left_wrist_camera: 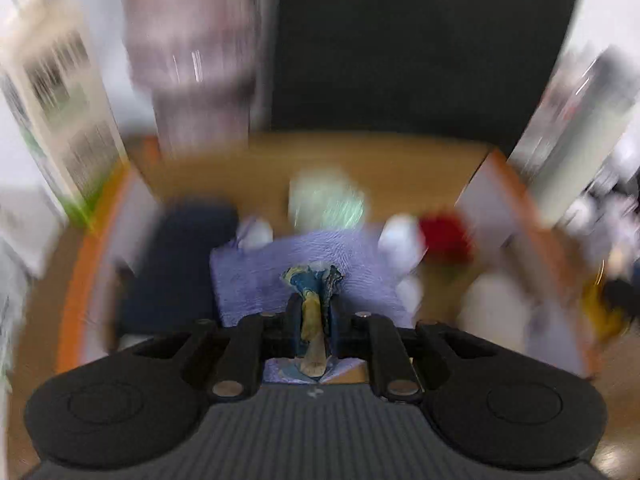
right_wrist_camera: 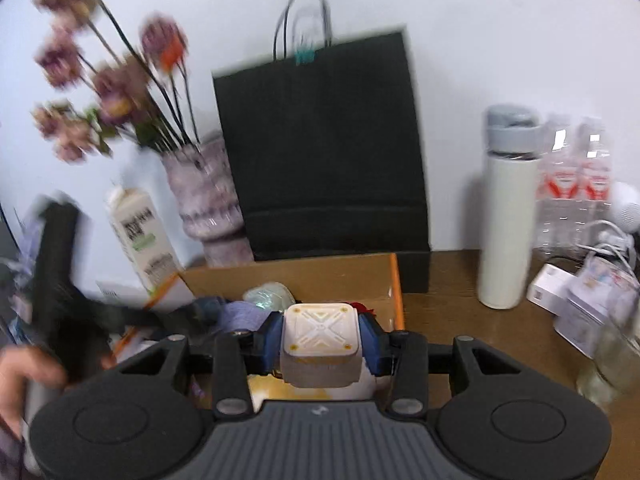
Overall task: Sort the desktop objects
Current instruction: 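Carry the patterned pouch and white charger into the box and release both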
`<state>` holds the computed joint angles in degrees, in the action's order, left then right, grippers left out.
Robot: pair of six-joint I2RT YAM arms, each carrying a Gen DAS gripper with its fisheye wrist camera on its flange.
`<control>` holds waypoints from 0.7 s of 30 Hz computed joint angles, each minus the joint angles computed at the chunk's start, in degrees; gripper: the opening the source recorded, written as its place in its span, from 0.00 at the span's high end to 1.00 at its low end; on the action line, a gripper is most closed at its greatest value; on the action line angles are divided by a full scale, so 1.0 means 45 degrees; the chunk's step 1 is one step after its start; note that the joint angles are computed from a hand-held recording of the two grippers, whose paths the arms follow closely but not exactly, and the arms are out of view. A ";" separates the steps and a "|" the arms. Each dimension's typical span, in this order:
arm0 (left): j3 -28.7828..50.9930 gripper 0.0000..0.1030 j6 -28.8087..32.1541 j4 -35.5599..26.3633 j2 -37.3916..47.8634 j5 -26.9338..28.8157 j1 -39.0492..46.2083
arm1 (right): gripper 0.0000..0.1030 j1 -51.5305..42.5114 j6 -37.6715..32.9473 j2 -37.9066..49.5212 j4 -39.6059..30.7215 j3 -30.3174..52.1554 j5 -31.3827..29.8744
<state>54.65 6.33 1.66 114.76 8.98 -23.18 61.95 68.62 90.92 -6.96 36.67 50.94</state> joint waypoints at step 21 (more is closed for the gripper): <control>-0.0885 0.11 0.0083 0.0054 -0.1753 0.2465 0.2089 | 0.60 -0.4969 -0.4763 0.6175 0.0596 0.4881 -0.4459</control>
